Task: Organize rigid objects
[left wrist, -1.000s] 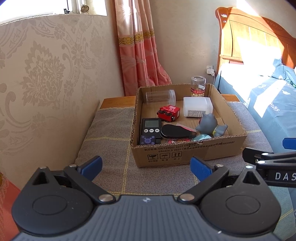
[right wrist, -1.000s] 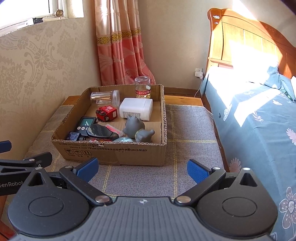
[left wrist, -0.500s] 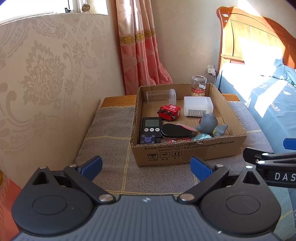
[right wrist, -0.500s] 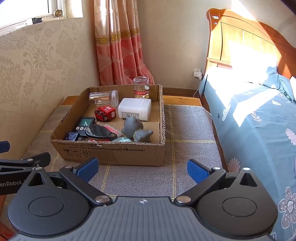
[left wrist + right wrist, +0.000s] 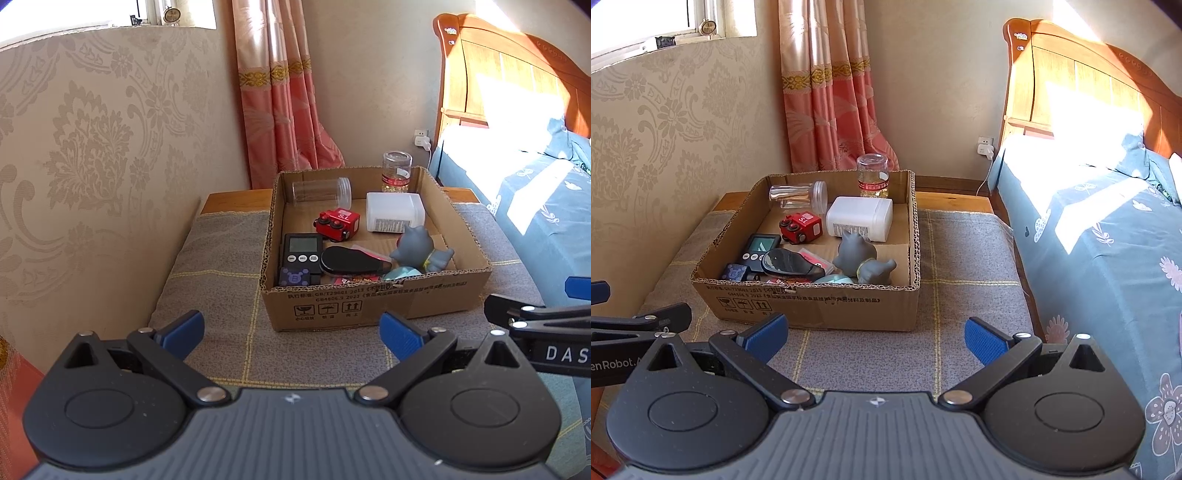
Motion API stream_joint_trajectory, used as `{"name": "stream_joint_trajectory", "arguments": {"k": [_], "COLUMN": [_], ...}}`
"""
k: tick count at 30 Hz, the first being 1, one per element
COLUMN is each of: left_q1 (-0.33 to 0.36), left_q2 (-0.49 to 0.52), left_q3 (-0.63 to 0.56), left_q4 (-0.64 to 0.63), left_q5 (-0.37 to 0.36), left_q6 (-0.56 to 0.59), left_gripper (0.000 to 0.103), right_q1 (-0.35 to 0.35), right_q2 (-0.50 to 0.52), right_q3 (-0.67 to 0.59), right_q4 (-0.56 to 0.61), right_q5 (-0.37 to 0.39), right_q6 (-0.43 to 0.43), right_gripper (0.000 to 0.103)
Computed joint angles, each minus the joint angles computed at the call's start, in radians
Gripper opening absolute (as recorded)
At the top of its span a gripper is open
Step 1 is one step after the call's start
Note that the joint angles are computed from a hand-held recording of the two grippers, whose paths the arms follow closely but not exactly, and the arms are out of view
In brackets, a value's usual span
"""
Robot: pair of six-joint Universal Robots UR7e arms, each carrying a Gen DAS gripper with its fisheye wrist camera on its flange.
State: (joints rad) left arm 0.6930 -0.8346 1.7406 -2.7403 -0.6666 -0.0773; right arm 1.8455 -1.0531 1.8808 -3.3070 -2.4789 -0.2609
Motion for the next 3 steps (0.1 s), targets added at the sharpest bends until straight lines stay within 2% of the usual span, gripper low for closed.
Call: {"name": "stream_joint_trajectory", "arguments": {"k": [3], "left_q1": [-0.001], "left_q2": [-0.001], "left_q3": [0.001], "left_q4": [0.000], "left_q5": [0.000], "left_q6": [0.001], "left_gripper": [0.101], "right_q1": [0.000], "right_q2": [0.001], "right_q3": [0.000], "right_q4": [-0.003], "right_q5": [0.000], "right_q6": [-0.003], "right_gripper": [0.103]}}
